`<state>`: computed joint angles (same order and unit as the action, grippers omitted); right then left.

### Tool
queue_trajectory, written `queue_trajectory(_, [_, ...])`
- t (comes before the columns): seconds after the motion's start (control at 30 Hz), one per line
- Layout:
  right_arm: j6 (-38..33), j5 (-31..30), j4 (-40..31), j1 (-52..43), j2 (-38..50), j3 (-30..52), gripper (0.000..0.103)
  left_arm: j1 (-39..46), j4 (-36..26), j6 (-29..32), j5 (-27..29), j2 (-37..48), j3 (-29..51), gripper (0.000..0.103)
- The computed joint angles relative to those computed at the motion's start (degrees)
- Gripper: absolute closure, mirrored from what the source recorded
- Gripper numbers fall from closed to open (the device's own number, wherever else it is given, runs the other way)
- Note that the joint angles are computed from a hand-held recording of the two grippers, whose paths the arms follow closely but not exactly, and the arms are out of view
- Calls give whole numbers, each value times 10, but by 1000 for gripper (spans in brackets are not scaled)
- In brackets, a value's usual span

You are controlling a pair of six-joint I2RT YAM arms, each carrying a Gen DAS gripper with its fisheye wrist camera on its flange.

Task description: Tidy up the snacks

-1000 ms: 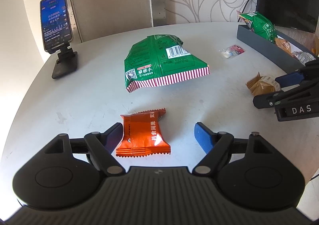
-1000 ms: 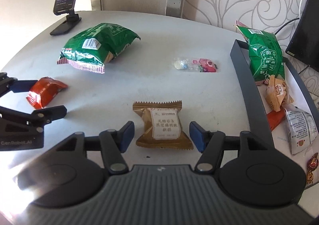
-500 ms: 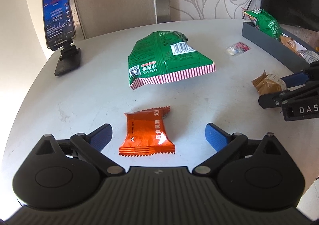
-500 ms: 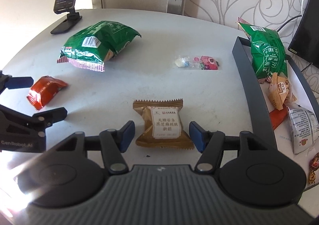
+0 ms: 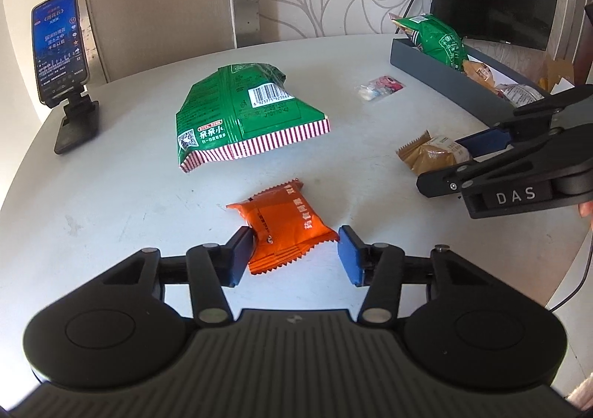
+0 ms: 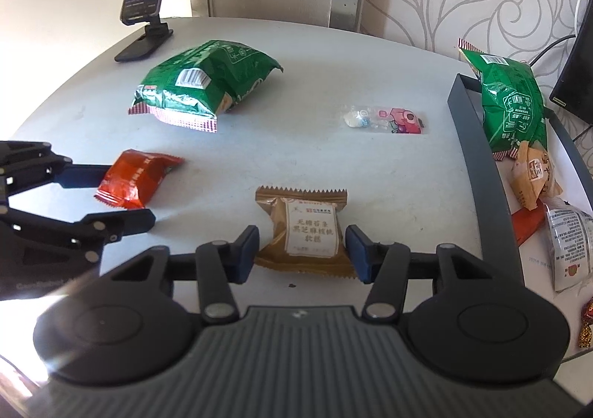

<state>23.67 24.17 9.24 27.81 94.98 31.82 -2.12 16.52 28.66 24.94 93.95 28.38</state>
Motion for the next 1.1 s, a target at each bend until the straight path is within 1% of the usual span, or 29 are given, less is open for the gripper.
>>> queue_trajectory(0.27, [2,6,-10,12,-33,-13,50,-6,-10,14,-9,-14,-4,48])
queue_trajectory(0.43, [10,10,-19,22,-58,-22,50,-16,-12,8,-17,-16,-2,48])
queue_trajectory(0.57, [14,9,-24,28,-71,-31,50,-27,-19,-7,-31,-11,10,48])
queue_trajectory(0.73, [23,8,-31,36,-89,-41,51,-51,-12,-17,-56,-5,16,48])
queue_trajectory(0.83, [32,7,-37,40,-106,-48,51,-67,-21,-30,-58,-7,27,48])
queue_trajectory(1.1, [48,25,-61,41,-167,-69,51,-122,-13,-55,-74,-9,40,48])
